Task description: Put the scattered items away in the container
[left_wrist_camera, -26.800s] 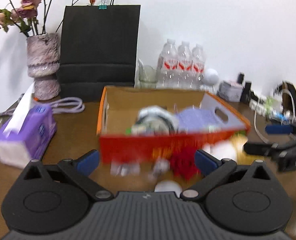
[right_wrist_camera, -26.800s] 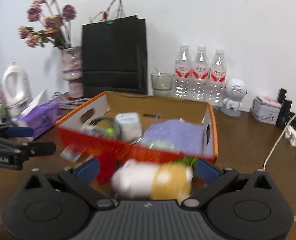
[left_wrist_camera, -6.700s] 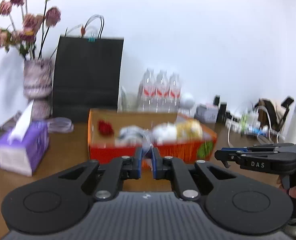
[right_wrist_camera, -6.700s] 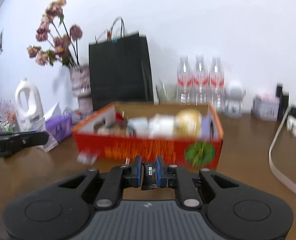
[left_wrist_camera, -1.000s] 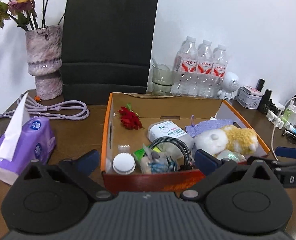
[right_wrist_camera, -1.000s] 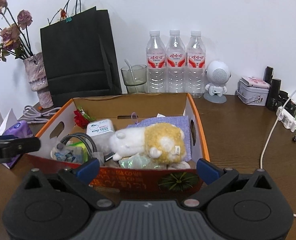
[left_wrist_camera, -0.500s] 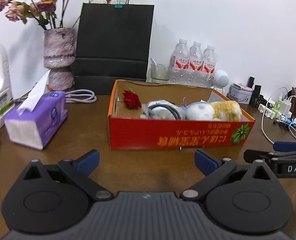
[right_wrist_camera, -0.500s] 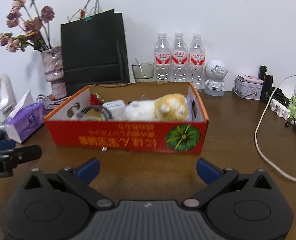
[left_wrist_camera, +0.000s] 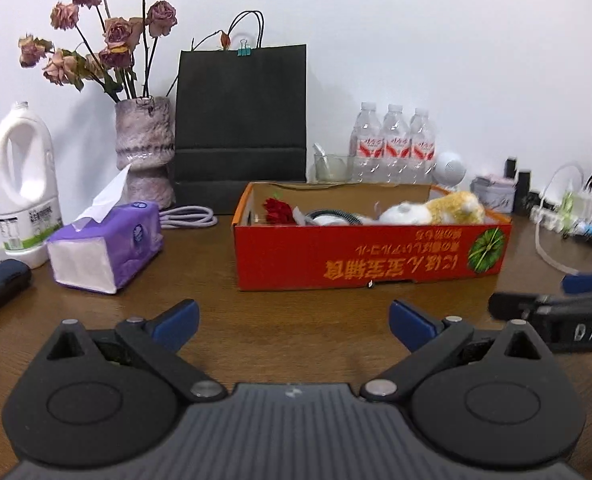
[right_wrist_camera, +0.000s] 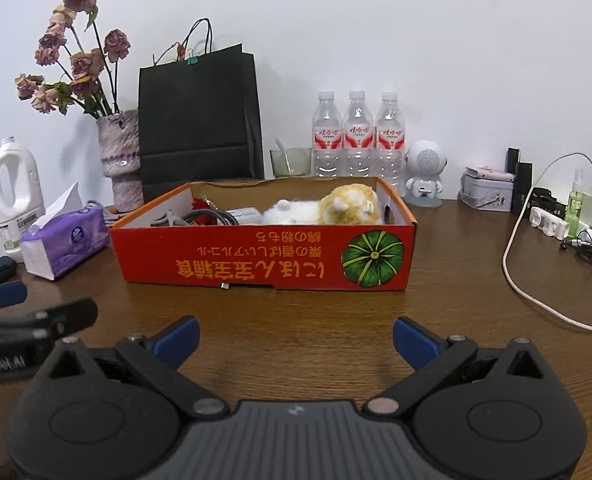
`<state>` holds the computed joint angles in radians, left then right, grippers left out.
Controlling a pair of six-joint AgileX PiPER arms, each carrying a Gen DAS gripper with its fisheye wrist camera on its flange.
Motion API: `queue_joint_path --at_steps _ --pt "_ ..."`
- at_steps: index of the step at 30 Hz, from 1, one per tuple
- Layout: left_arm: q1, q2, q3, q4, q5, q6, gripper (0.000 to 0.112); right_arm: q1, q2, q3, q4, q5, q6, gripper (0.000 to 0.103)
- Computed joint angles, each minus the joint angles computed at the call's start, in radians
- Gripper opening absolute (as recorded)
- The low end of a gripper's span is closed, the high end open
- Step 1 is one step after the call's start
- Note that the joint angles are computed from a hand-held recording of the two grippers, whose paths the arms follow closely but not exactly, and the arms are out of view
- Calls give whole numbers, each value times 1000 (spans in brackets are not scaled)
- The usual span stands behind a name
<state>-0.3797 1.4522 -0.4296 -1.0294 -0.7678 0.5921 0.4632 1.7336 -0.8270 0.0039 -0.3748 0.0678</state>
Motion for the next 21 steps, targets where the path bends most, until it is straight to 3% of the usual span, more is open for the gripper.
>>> queue_joint_path --at_steps 4,7,14,21 --pt "-3 3 5 -6 -18 -14 103 26 14 5 103 -24 -115 103" --pt "-3 -2 17 11 -30 -35 103 28 9 26 102 -64 -117 103" --pt "-61 17 11 -18 -82 30 103 26 12 21 108 -57 -116 103" --pt "-53 11 15 -17 -63 29 103 25 11 25 113 -62 -114 103"
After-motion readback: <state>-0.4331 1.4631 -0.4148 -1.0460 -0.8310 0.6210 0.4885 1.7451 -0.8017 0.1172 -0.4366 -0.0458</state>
